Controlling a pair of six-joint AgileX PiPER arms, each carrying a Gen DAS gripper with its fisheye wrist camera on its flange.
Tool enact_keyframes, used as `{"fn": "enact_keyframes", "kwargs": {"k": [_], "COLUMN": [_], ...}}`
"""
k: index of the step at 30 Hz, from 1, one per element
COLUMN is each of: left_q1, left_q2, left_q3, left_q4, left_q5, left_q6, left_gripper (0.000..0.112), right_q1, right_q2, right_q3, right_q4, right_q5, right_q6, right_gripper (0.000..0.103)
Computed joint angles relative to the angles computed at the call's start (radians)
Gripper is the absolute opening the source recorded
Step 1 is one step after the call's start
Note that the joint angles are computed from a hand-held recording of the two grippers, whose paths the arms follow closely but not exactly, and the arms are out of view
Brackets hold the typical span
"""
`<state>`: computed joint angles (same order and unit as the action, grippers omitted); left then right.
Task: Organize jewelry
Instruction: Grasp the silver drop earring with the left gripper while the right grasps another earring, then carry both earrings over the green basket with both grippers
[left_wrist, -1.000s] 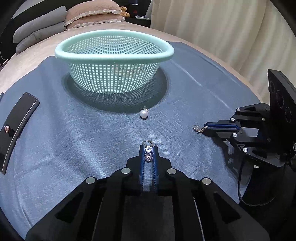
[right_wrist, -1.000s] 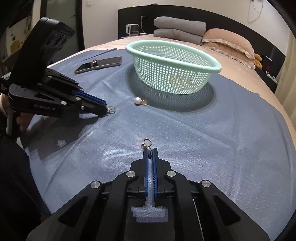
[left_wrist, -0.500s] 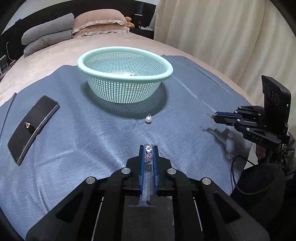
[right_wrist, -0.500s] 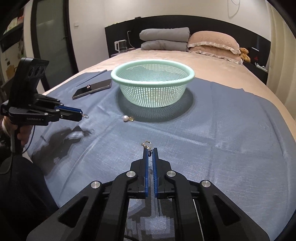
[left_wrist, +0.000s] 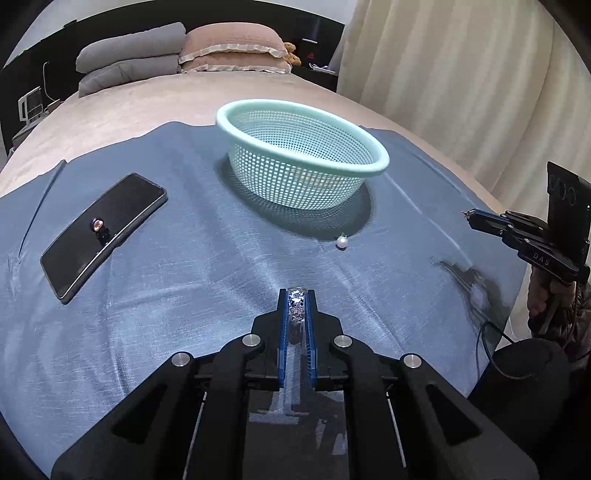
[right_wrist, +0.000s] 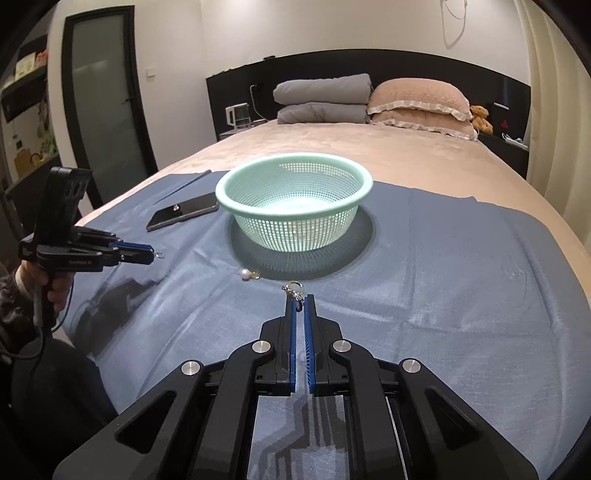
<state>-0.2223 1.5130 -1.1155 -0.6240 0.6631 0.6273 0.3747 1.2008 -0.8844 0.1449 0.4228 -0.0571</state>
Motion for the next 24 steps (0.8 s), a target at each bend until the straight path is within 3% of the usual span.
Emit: {"fn": "enact_keyframes", "kwargs": {"k": [5,11,18,24], "left_q1": [0.053,0.103,0.097,0.072], "left_q2": [-0.026,-0.068,-0.096,-0.079], "left_q3": [0.047,0.115,0.145,0.148], "left_q4": [-0.048,-0.228,-0.382,-0.466], "left_q5": [-0.008,-0.002,-0.04,-0.134], "left_q6": [0.042,0.25,0.448,0.551], "left_gripper": [0.009,0.009,0.009,0.009], "right_q1": [-0.014,-0.001,-0.032,-0.058], "right_q2": [0.003,0.015,0.04,0.103], "right_q3": [-0.006,-0.013,-0.012,-0.01], "right_q4": [0.025,0.026,0.222,0.415], "right_q5": [0.001,-0.007,-0.035,-0.063], "right_q6": [-0.032,-0.04,-0.24,-0.43], "right_gripper": [0.004,0.004,0.004,0.004]}}
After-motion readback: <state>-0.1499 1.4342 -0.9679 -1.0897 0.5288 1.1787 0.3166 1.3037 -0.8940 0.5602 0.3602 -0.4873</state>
